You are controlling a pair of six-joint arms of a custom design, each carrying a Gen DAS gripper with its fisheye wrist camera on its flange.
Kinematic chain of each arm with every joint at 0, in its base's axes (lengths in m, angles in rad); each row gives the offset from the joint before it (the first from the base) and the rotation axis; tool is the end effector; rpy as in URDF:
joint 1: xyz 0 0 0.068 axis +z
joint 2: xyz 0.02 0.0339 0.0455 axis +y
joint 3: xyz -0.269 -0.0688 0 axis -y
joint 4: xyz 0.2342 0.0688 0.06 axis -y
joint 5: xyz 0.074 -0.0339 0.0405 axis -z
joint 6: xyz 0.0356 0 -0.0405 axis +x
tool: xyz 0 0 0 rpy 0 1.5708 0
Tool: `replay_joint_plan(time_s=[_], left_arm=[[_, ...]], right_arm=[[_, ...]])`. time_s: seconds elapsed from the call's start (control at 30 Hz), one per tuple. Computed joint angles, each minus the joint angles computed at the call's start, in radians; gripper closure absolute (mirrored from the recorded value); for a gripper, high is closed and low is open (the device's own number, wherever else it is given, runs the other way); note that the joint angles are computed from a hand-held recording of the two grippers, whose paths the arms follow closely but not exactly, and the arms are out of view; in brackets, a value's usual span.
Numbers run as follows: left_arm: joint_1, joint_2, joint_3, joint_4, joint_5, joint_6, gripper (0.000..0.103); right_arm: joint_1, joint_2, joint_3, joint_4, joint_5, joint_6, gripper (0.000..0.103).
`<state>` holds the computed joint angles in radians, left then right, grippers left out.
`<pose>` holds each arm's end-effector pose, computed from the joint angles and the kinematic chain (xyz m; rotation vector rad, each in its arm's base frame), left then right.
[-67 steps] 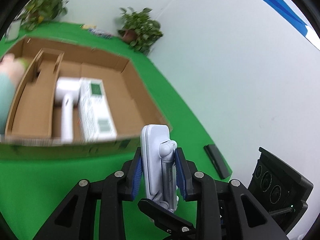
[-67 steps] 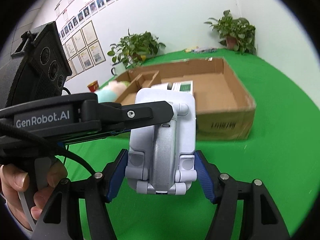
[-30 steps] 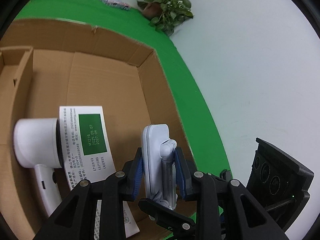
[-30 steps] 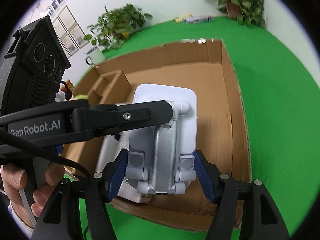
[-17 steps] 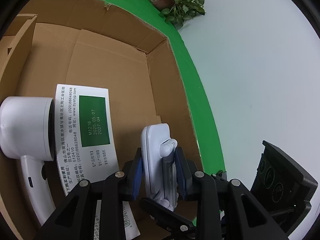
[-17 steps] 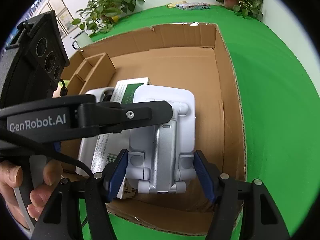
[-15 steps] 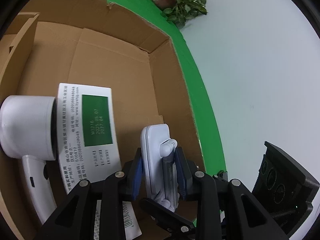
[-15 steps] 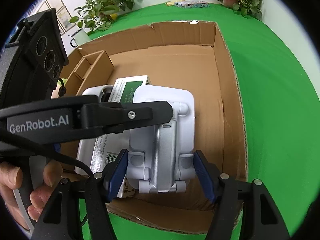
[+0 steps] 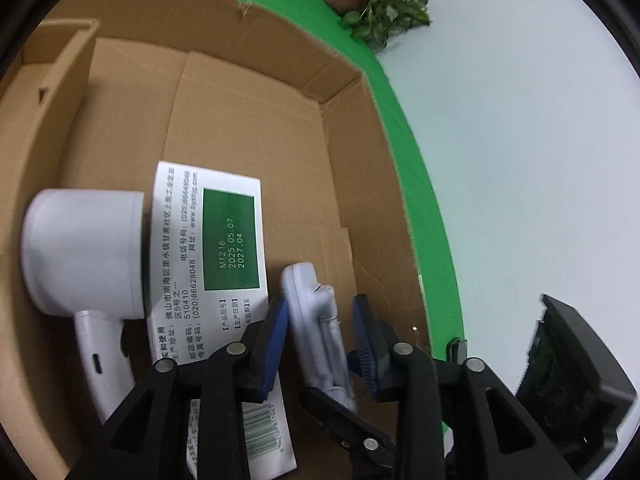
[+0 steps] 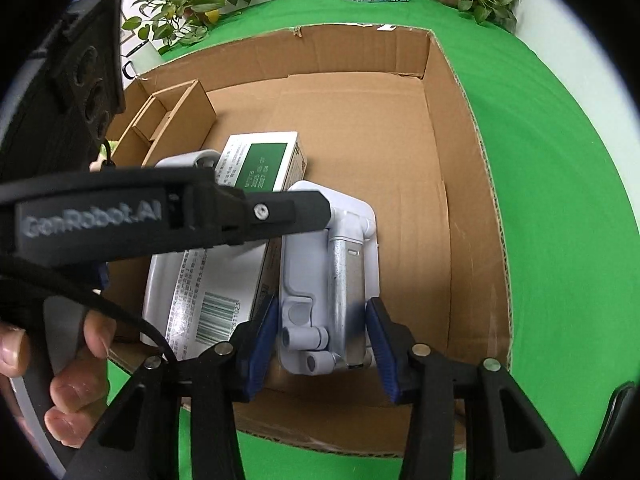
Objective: Organize objects
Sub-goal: 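Lower the phone stand beside the product box and open the right gripper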
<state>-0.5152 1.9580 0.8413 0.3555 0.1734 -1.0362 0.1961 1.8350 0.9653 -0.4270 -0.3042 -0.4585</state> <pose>0.3078 -0.1813 0.1032 -0.5599 2.4658 -0.9149 0.3082 0.0721 0.1290 -0.9588 2.6395 0.3760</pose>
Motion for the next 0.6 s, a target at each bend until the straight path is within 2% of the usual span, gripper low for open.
replay_joint_plan(time_s=[0.07, 0.13, 0.2, 0.37, 0.47, 0.5, 0.53, 0.57, 0.6], left_arm=[[-0.013, -0.066, -0.039, -0.011, -0.034, 0.023, 0.070], [-0.036, -0.148, -0.074, -0.059, -0.102, 0.045, 0.063], [-0.076, -0.253, -0.108, -0.154, -0.222, 0.075, 0.056], [-0.166, -0.372, -0.112, -0.366, -0.404, 0.087, 0.056], [-0.281, -0.453, -0.130, -0.479, -0.620, 0.062, 0.053], [-0.329, -0.462, -0.122, -0.525, -0.699, 0.045, 0.047], [-0.408, -0.484, -0.118, -0.619, -0.820, -0.005, 0.040], [-0.478, -0.493, -0.113, -0.714, -0.919, -0.075, 0.034], [-0.583, -0.457, -0.067, -0.892, -1.059, -0.226, 0.020]], right_arm=[[-0.011, -0.001, 0.006, -0.020, -0.015, -0.002, 0.054], [-0.026, -0.014, -0.004, -0.007, -0.023, -0.001, 0.044], [-0.039, -0.012, 0.000, -0.006, -0.035, -0.002, 0.044], [-0.040, -0.013, -0.022, 0.039, -0.034, 0.000, 0.044], [-0.066, -0.062, -0.081, 0.067, -0.108, -0.018, 0.044], [-0.087, -0.108, -0.129, 0.097, -0.129, -0.029, 0.041], [-0.114, -0.174, -0.200, 0.148, -0.150, -0.044, 0.030], [-0.145, -0.246, -0.278, 0.219, -0.176, -0.059, 0.023], [-0.184, -0.319, -0.357, 0.291, -0.219, -0.088, 0.018]])
